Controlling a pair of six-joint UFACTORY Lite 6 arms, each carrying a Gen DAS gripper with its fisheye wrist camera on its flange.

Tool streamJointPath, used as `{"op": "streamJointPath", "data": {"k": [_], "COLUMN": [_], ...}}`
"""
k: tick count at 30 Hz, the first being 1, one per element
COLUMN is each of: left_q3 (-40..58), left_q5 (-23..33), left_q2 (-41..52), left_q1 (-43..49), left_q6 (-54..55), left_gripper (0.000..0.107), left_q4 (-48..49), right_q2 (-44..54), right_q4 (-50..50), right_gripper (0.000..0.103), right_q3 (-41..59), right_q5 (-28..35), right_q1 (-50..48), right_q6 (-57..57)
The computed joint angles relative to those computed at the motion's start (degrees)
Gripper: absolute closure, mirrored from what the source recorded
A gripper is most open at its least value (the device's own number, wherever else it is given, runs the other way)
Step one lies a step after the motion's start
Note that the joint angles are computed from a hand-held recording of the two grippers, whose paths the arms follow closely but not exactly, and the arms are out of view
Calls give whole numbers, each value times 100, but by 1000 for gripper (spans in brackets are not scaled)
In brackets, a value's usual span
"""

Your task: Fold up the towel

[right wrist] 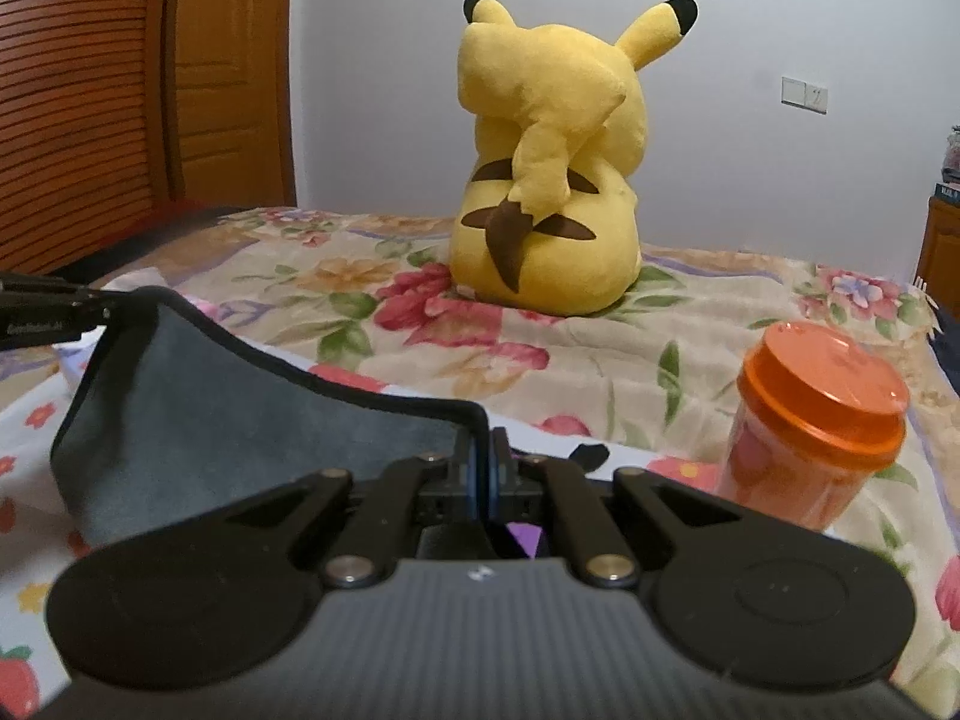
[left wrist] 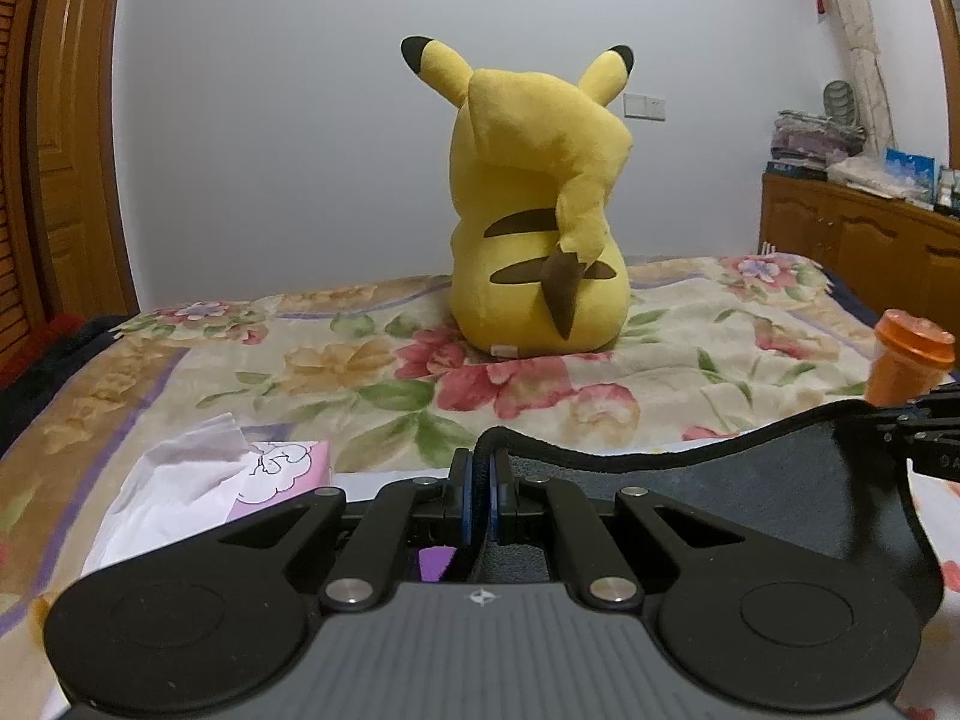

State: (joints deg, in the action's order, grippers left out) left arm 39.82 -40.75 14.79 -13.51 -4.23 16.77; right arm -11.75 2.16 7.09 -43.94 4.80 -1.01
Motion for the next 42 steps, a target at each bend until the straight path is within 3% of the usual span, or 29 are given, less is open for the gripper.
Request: {"op": "streamJointPath", "data": {"k": [11, 26, 28, 29, 30, 31, 32, 34, 42], "left_q3": [853, 1700, 1779, 1776, 1761, 1716, 1680, 1574, 733], "left_q5": [47, 362, 472, 471, 475, 446, 425, 404, 401], "left_q2": [915, 1854, 1936, 1951, 1946, 1918, 1889, 1784, 938], "left_q1": [-22, -107, -126, -126, -121, -106, -103, -78, 6], "left_q6": [292, 549, 672, 719, 747, 737, 709, 608, 438], "left_gripper": [99, 95, 94, 87, 82, 72, 65, 60, 47], "left_q4": [-381, -533, -577, -600, -607, -575, -551, -492, -225], "right_q2": [1389, 2836, 3010, 3057, 3069, 3061, 3034, 2910, 1552], "right_q4": [371, 546, 761, 778, 727, 661, 637, 576, 770], "right_gripper": [99, 98, 90, 76, 55, 47, 43, 44, 38], "right_q3": [732, 1589, 1657, 1613, 1583, 1523, 1441, 1320, 423], "right_q5": [-663, -914, -942, -1046, -1091, -1145, -1233, -1237, -807], "right_q1": [57, 64, 187, 220, 206, 176, 159, 136, 406], "right_q6": [-290, -342, -517, -563, -536, -470, -415, -356, -193]}}
